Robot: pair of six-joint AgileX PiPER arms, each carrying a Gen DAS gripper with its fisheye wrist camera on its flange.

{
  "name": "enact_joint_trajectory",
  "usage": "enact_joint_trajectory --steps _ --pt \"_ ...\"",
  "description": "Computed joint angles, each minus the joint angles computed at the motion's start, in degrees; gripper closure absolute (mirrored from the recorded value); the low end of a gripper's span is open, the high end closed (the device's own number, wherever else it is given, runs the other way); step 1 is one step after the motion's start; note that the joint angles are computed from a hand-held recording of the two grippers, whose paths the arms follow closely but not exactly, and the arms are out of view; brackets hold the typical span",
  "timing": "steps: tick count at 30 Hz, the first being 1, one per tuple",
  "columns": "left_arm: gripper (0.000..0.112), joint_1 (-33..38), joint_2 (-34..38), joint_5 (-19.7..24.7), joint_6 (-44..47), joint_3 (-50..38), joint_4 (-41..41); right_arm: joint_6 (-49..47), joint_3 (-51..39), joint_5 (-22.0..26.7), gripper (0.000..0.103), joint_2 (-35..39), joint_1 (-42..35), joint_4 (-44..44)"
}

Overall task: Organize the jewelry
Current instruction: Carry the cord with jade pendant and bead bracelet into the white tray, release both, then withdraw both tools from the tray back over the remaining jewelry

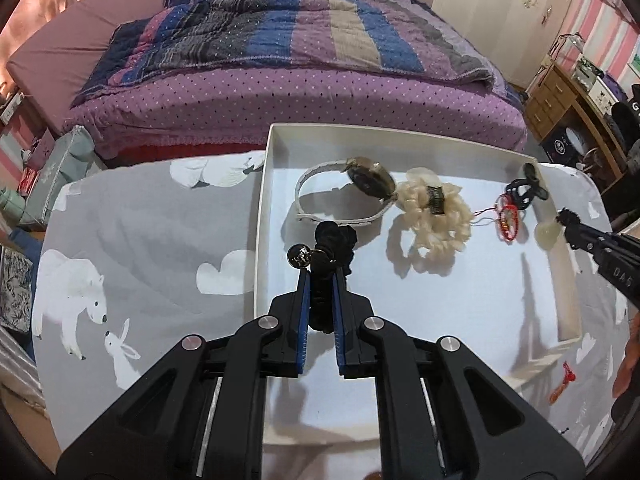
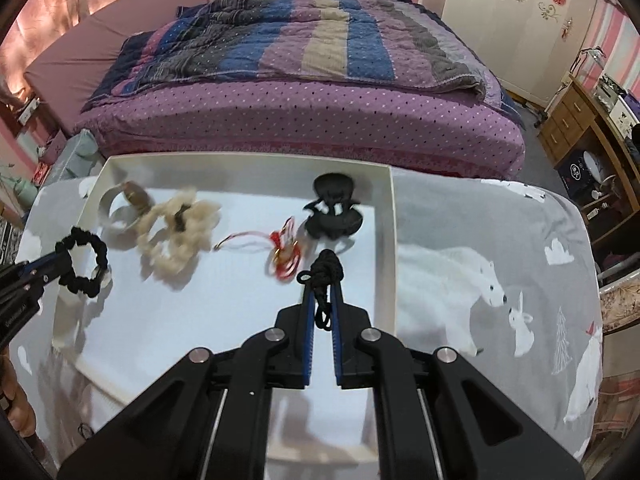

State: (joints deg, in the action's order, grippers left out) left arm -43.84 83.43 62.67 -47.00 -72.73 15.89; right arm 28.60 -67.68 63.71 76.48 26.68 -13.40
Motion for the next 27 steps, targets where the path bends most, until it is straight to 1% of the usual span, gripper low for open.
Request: enact_joint_trajectory --steps 2,6,16,18,20,22,23,24,25,26,27 --pt "0.104 1.25 0.53 -1.44 0.89 0.85 -1.01 -0.92 1.06 -1.46 0.096 0.19 -1.30 0.53" --pt "0.104 2.27 2.16 -2.32 1.45 1.05 -1.43 -2.95 3.55 -4.88 0.096 1.12 -3.35 1.73" --pt "0.102 2.97 2.73 -3.06 0.70 2.46 -1.21 -0.91 4.32 -5.77 0.096 3.73 -2.84 0.48" --pt "0.097 2.98 2.69 -3.05 0.67 2.82 -1.13 -0.25 4.72 -5.93 0.093 3.92 -2.66 0.18" --pt "0.094 2.94 2.31 -3.29 0.59 3.18 -1.20 0.56 5.00 -5.89 0.092 4.06 -2.25 -0.48" --pt "0.086 2.42 2.06 -3.20 0.20 3.20 -0.83 0.33 5.09 -6.01 0.092 3.95 -2.00 -0.44" --pt "0.076 1.98 1.90 -3.02 -0.25 3.15 -0.25 0.17 5.16 -6.01 0.092 3.62 -1.81 -0.11" --pt "0.072 1.28 1.66 -2.62 -0.98 3.07 0.66 0.05 5.18 -5.94 0.091 3.32 -1.76 0.03" --pt "0.066 0.53 1.53 -2.34 -1.53 2.70 1.37 0.03 5.17 -5.90 0.083 2.83 -1.59 0.04" --pt "0.060 -0.28 1.41 -1.84 -2.11 2.17 2.05 0.29 5.24 -5.90 0.070 2.48 -1.43 -0.21" --pt "0.058 -1.01 1.23 -1.22 -2.64 1.66 2.57 1.51 5.14 -5.73 0.064 1.91 -0.58 -1.41"
